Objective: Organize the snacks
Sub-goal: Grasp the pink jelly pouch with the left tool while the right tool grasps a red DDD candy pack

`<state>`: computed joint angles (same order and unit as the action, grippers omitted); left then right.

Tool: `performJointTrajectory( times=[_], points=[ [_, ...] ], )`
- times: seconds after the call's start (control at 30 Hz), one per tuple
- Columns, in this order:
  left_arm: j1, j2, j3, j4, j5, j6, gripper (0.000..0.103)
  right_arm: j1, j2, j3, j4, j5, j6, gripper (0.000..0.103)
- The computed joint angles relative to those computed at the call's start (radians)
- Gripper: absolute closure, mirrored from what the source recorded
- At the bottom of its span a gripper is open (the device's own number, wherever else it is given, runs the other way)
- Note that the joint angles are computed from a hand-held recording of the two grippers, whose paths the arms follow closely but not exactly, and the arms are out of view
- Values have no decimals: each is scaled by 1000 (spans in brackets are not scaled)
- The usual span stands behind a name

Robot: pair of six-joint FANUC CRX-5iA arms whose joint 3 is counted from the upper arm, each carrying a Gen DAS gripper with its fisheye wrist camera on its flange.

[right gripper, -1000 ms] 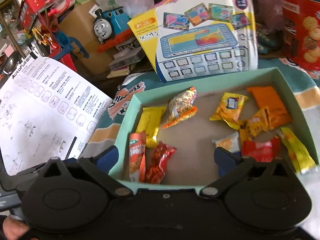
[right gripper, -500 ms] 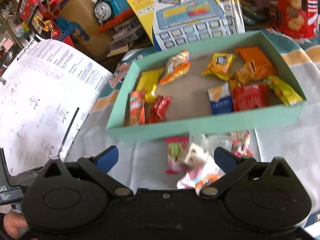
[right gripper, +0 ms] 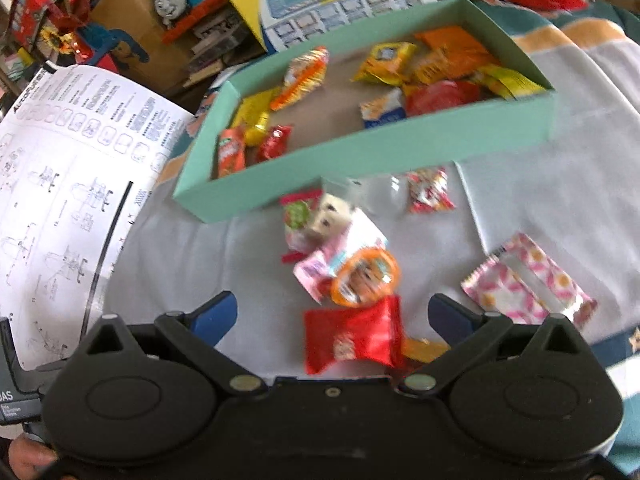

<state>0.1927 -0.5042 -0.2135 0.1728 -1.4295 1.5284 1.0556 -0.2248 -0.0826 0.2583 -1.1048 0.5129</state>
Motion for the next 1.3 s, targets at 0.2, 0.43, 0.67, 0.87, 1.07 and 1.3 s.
performJointTrajectory(
  times=[0.2, 0.43, 0.67, 0.87, 1.07, 1.3],
  points=[
    [-71, -8, -18, -39, 43, -4, 40, 10, -39, -50, 0, 1, -38, 1],
    [-60, -17, -69, 59, 123, -76, 57, 19, -28, -61, -2, -3, -27, 26],
    [-100, 28, -72, 122, 193, -133, 61, 26, -24, -63, 30, -19, -45, 34],
    [-170, 112, -23, 89, 216, -115, 58, 34, -20, -67, 61, -32, -67, 35],
    [-227, 163, 35, 43, 185, -32, 34, 37, -6, -50, 64, -46, -36, 51],
    [-204, 128, 27, -21, 187, -31, 57, 24, 26, -6, -4, -66, 28, 63]
  ],
)
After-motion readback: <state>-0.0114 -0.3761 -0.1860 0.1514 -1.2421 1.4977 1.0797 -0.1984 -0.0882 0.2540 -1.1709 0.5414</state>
